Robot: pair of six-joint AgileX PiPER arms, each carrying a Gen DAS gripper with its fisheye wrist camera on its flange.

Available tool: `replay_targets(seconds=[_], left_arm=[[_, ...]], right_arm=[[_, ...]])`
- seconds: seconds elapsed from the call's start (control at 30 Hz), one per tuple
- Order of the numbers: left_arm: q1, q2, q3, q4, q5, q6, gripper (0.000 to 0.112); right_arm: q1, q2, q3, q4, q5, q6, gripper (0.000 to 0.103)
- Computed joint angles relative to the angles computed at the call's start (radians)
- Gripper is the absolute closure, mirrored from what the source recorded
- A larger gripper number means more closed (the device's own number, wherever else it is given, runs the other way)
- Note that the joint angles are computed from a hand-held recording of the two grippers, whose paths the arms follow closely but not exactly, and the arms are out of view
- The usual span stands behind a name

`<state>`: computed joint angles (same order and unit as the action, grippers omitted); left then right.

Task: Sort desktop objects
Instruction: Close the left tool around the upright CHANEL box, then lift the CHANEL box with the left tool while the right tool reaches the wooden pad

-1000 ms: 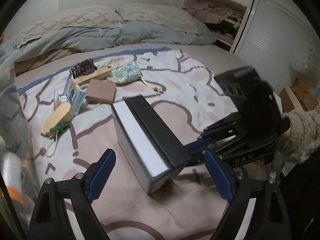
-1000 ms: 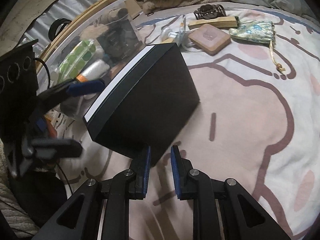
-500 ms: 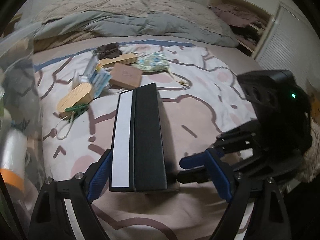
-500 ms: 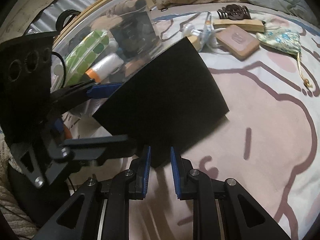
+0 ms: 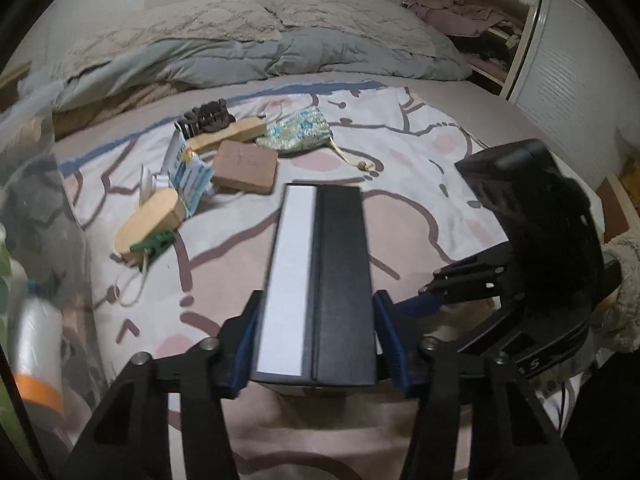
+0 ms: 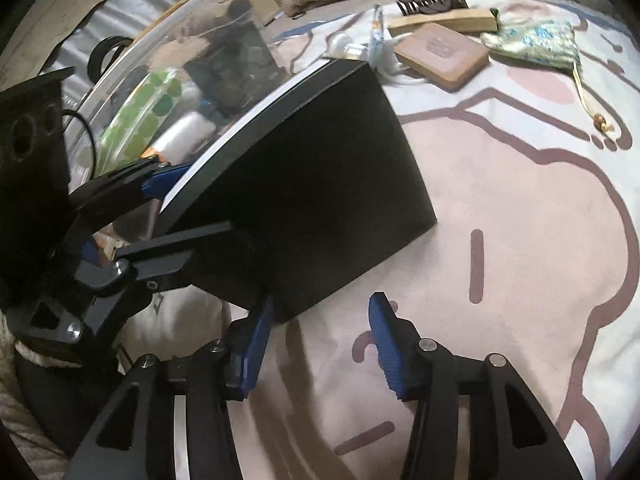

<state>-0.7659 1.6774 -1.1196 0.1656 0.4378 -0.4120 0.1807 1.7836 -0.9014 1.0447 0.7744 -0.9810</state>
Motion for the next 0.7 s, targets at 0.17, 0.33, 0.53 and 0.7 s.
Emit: replay_targets(seconds=[0.17, 0.33, 0.53, 0.7], left_arm=[[0.004, 0.019, -0.019, 0.117, 0.011, -0.099, 0.061], [0.028, 0.028, -0.002, 0.059, -0.014, -0.03, 0.061], [0.023, 0.045, 0.045, 0.066, -0.042, -0.013, 0.061], [0.028, 0.042, 0.067, 0.053, -0.077, 0.007, 0.06]], right_arm=[[0.031, 0.021, -0.04, -0.014, -0.045, 0.037, 0.053], [0.028, 0.019, -0.015, 0.022, -0.092, -0.032, 0.044], [-0.002, -0.023, 0.016, -0.02, -0.192, -0.048, 0.039], [-0.025, -0.019, 0.006, -0.187, -0.346, 0.117, 0.022]])
